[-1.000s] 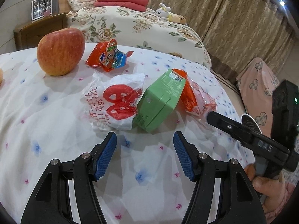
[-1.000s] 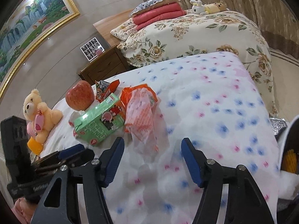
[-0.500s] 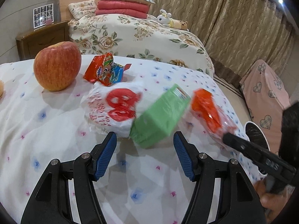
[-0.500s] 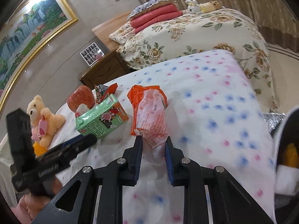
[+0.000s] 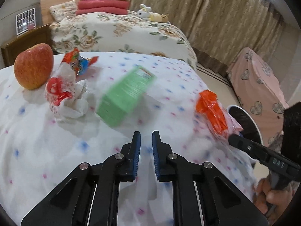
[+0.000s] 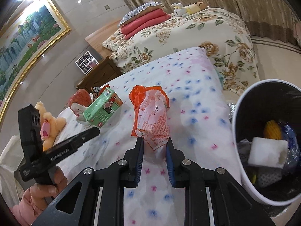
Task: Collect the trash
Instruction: 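Grasp the orange snack bag with the right tool while the left tool grasps the green juice box, then carry the green juice box and orange snack bag over the trash bin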
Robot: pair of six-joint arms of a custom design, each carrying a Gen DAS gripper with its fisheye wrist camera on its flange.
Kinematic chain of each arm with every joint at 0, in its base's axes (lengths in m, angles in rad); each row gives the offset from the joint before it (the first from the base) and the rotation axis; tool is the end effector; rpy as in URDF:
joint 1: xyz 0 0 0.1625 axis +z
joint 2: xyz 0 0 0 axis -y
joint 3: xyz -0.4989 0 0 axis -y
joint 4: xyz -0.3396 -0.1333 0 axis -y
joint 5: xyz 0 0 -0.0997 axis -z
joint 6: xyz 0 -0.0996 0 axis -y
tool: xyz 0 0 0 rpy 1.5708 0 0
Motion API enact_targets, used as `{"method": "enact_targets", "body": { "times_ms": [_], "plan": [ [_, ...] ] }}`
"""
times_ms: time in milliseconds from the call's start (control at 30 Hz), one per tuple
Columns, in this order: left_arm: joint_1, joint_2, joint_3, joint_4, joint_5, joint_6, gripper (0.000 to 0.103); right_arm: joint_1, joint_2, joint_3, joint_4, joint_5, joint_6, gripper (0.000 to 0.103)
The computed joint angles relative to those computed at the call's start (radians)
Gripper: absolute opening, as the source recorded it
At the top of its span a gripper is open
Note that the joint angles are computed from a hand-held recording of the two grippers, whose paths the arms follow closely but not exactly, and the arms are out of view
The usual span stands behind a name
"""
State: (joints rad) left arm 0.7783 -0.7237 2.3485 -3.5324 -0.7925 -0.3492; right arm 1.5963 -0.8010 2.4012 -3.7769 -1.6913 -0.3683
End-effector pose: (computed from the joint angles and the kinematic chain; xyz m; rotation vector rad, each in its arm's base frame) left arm -0.1942 -0.4768 0.1198 0.3808 2.4853 -0.9146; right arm 0.1334 -0.4723 0.1568 0.4967 -2.7604 0.8348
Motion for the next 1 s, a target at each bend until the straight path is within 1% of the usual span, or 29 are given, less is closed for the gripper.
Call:
{"method": "enact_targets", "body": {
  "times_ms": [33,67,133,167,200,233,300,333,400,467,500,533,567,600,667,767,833,867,900,933,967,1000],
  "plan": [
    [-0.011,-0.001,0.013,-0.008,-0.007,-0.01,0.012,0.0,-0.006,0.007,-0.004,-0.004,-0.003,0.022],
    [-0.02,-0.001,0.019,-0.006,0.003,-0.02,0.013,0.0,-0.01,0.011,-0.007,-0.008,-0.006,0.022],
    [-0.03,0.003,0.018,0.007,0.031,-0.037,0.025,-0.001,-0.014,0.021,-0.018,-0.015,-0.013,0.022],
    [-0.031,0.003,0.016,0.016,0.045,-0.042,0.046,0.001,-0.014,0.022,-0.022,-0.023,-0.017,0.022],
    [-0.03,0.005,0.016,0.02,0.064,-0.048,0.061,0.001,-0.015,0.025,-0.027,-0.025,-0.018,0.022],
    [-0.027,0.007,0.012,0.015,0.087,-0.049,0.061,-0.002,-0.015,0.028,-0.032,-0.024,-0.019,0.022],
    [-0.009,0.0,0.0,0.024,0.088,-0.042,0.063,-0.001,-0.012,0.028,-0.039,-0.028,-0.018,0.024],
    [0.004,-0.006,-0.014,0.044,0.091,-0.044,0.063,0.002,-0.008,0.024,-0.041,-0.034,-0.016,0.026],
    [0.024,-0.012,-0.039,0.075,0.107,-0.035,0.066,0.0,-0.006,0.021,-0.034,-0.032,-0.019,0.027],
    [0.041,-0.014,-0.055,0.078,0.118,-0.013,0.068,0.001,-0.006,0.013,-0.017,-0.031,-0.021,0.031],
    [0.049,-0.015,-0.063,0.074,0.114,0.002,0.068,0.006,-0.004,0.011,-0.019,-0.037,-0.025,0.037],
    [0.057,-0.016,-0.066,0.067,0.108,0.017,0.068,0.009,-0.001,0.009,-0.025,-0.04,-0.033,0.046],
    [0.065,-0.015,-0.075,0.061,0.101,0.038,0.068,0.011,0.0,0.009,-0.032,-0.041,-0.041,0.049],
    [0.071,-0.013,-0.083,0.057,0.098,0.057,0.068,0.012,0.001,0.009,-0.035,-0.041,-0.045,0.056],
    [0.079,-0.008,-0.097,0.049,0.088,0.092,0.068,0.013,0.004,0.004,-0.037,-0.038,-0.05,0.063],
    [0.081,0.004,-0.113,0.029,0.085,0.137,0.068,0.01,0.009,-0.01,-0.016,-0.027,-0.039,0.064],
    [0.081,0.01,-0.121,0.027,0.082,0.151,0.064,0.012,0.018,-0.018,-0.01,-0.03,-0.036,0.064],
    [0.082,0.011,-0.123,0.034,0.081,0.153,0.053,0.014,0.026,-0.027,-0.008,-0.038,-0.033,0.064],
    [0.084,0.009,-0.126,0.048,0.075,0.151,0.039,0.017,0.031,-0.03,-0.01,-0.045,-0.031,0.064],
    [0.085,0.006,-0.126,0.06,0.068,0.147,0.035,0.018,0.037,-0.036,-0.012,-0.053,-0.027,0.061],
    [0.084,0.005,-0.125,0.067,0.067,0.141,0.035,0.019,0.04,-0.04,-0.01,-0.058,-0.024,0.061],
    [0.078,0.005,-0.117,0.058,0.075,0.136,0.035,0.019,0.042,-0.04,-0.013,-0.062,-0.024,0.056]
  ]
}}
